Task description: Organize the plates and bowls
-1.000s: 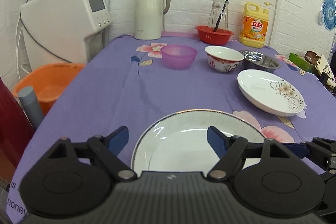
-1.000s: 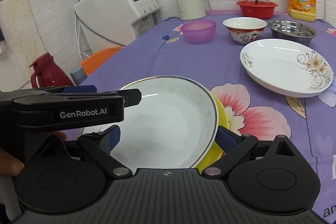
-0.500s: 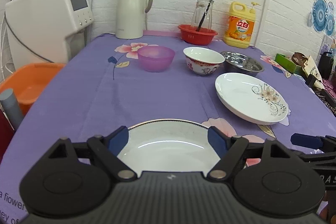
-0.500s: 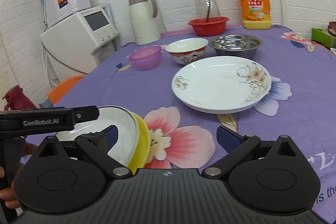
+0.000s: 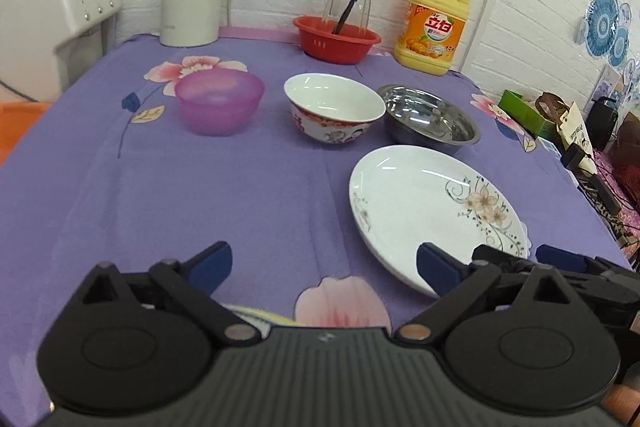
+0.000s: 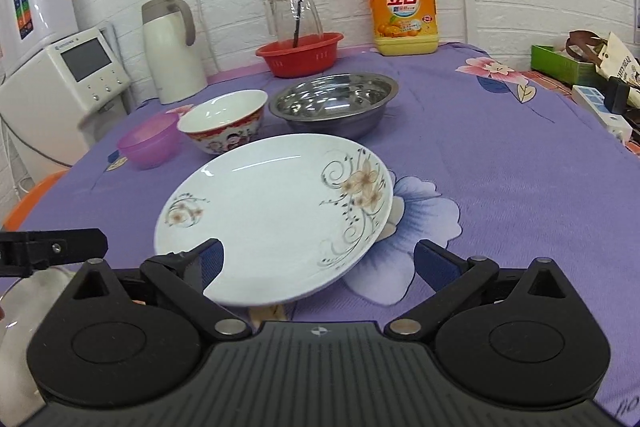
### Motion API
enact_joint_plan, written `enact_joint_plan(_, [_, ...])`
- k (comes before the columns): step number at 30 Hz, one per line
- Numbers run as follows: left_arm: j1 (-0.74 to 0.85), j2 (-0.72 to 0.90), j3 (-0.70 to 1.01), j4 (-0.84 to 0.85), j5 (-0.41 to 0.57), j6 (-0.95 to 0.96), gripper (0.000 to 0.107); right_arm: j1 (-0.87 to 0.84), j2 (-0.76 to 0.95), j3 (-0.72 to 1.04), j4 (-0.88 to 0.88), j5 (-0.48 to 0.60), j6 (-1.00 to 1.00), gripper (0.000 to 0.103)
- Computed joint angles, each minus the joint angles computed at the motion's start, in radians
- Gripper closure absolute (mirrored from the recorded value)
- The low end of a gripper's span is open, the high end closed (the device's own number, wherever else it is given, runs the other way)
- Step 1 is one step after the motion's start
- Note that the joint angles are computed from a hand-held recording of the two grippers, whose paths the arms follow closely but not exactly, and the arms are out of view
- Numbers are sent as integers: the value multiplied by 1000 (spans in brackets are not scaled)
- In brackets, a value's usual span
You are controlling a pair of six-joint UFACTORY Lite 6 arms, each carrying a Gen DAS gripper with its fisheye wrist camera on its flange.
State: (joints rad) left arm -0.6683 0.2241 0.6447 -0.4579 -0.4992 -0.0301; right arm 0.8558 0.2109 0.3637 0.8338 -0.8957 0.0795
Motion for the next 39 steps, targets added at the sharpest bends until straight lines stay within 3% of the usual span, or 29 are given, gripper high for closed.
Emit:
enact_joint_plan(4, [15, 146, 200, -10, 75, 83, 10, -163, 106, 85, -173, 50, 47, 0])
enact_joint_plan(9, [30, 321, 424, -74, 178, 177, 10, -157, 150, 130, -132, 51, -40, 0])
enact_joint_plan(13, [13, 416, 557, -336, 231, 475, 10, -155, 150, 140, -113, 70, -85, 0])
enact_joint_plan(24, [-8, 486, 649, -573, 256, 704, 9, -159, 143, 114, -154, 39, -16, 0])
enact_joint_plan(30, [-20, 521, 702, -780, 260, 902, 9, -125, 156, 144, -65, 61, -99, 0])
enact_joint_plan(39, [-26, 534, 719, -816, 254, 926, 7, -133, 155, 137, -85, 55, -82, 0])
